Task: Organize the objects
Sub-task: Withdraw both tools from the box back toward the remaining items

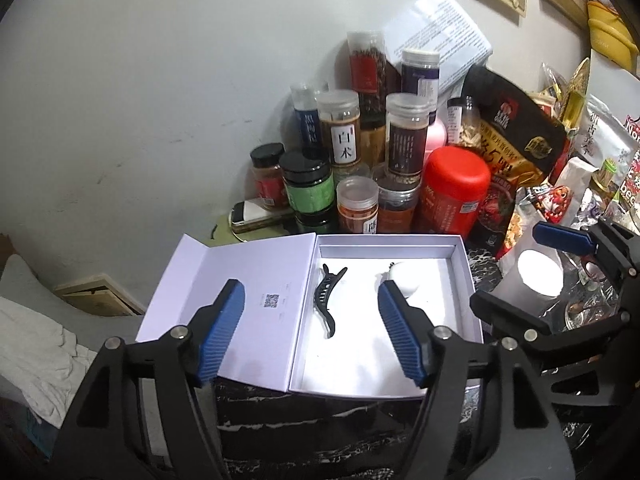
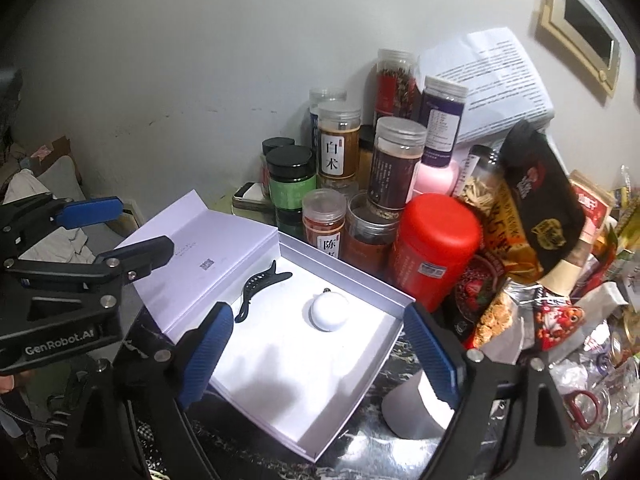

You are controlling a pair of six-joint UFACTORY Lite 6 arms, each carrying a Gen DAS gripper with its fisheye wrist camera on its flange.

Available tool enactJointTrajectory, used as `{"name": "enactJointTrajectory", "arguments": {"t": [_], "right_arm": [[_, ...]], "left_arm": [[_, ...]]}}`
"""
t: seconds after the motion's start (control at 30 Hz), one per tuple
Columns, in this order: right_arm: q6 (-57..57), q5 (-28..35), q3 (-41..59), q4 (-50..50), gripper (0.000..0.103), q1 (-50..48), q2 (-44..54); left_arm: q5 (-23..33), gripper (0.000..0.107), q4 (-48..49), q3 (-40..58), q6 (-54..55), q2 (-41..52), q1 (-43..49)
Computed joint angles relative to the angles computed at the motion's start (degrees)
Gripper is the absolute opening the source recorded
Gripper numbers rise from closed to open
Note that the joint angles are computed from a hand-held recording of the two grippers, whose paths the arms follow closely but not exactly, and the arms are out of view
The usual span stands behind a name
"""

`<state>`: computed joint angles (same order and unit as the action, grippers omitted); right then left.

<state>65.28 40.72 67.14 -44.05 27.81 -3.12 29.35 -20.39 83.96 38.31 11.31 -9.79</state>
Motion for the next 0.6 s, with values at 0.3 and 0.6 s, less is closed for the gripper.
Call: {"name": "enactJointTrajectory", "arguments": {"t": [0.3,0.6], "right_arm": [[5.8,7.7,-2.8,-2.7,0.090,7.7,-6.2],[11.8,13.4,-8.1,-4.4,0.091,15.5,-12.1]], "left_arm": [[-0.6,0.076,-0.5,-10.4,0.2,-12.2,1.7],[1.1,0.077,-4.3,-18.1,4.7,-21.2,4.5]]}}
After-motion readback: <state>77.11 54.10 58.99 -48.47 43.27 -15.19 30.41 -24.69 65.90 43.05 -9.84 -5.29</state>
